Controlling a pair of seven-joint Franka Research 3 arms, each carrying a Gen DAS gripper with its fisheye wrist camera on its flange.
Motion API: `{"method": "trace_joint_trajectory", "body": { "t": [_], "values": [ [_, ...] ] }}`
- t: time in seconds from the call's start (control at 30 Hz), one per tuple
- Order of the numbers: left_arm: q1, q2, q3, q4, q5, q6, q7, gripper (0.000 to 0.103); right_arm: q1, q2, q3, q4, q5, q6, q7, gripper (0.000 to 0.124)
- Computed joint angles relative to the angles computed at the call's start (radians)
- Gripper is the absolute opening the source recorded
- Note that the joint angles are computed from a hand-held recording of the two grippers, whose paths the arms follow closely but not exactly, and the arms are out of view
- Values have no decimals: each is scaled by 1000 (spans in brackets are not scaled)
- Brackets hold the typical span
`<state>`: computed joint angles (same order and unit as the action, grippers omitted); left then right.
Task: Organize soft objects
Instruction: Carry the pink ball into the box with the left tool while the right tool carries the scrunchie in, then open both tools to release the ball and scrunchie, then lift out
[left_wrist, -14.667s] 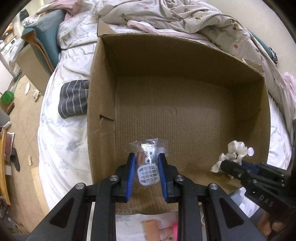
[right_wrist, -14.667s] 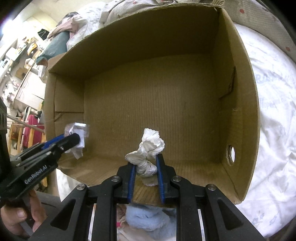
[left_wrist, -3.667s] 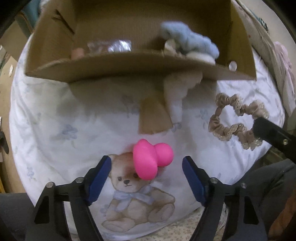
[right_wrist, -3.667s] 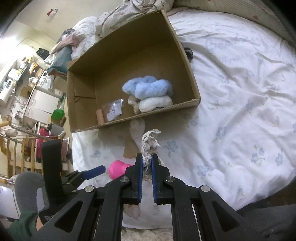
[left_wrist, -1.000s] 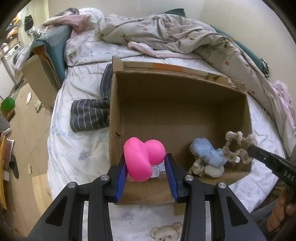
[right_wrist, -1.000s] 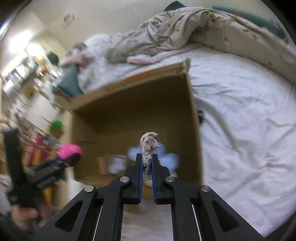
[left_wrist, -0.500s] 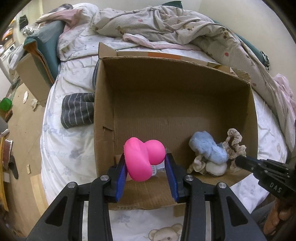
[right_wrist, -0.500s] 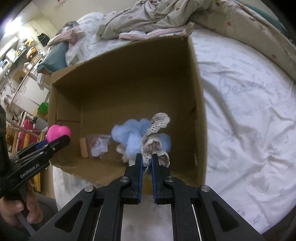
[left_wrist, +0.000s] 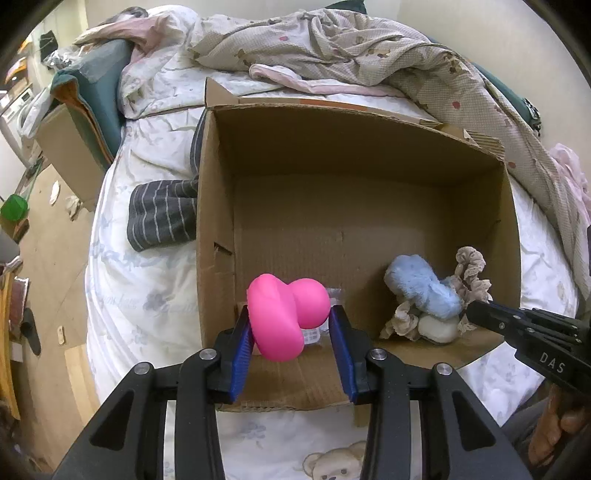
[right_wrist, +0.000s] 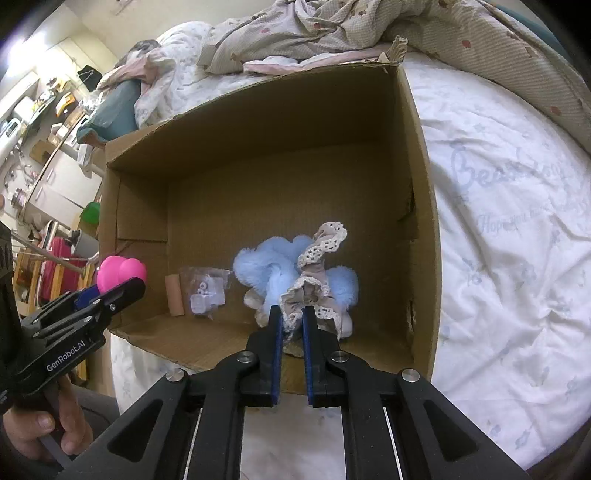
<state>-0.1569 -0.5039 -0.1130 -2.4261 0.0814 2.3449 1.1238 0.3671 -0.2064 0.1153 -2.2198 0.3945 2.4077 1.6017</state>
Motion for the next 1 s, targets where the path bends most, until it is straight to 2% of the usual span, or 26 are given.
{"method": "trace_joint_trajectory", "body": {
  "t": [0.4, 0.43, 0.47, 0.5, 0.6, 0.7, 0.83, 1.0],
  "values": [
    [-11, 18, 9, 16, -42, -27, 13, 37, -3, 4, -8, 6, 32, -5, 2, 15],
    [-9, 17, 6, 16, -38, -25, 12, 38, -2, 4, -8, 5, 35, -2, 0, 17],
    [-5, 14, 2, 16, -30, -25, 9, 45, -2, 3, -7, 4, 36, 1, -1, 19],
    [1, 11, -7, 16, -15, -23, 0, 55, -2, 3, -7, 4, 37, 4, -1, 24],
    [-2, 2, -8, 11, -6, -8, -4, 63, 0, 0, -7, 0, 46, 15, -4, 35],
    [-3, 1, -9, 14, -2, -6, -9, 66, 2, -15, -6, -18, 64, 64, 0, 81],
    [-7, -2, -3, 15, -6, -1, -6, 66, 4, -35, -12, -35, 91, 111, -9, 83],
    [-6, -2, -4, 15, -2, -4, -8, 66, 3, -27, -12, -29, 86, 98, 2, 83]
  ]
}}
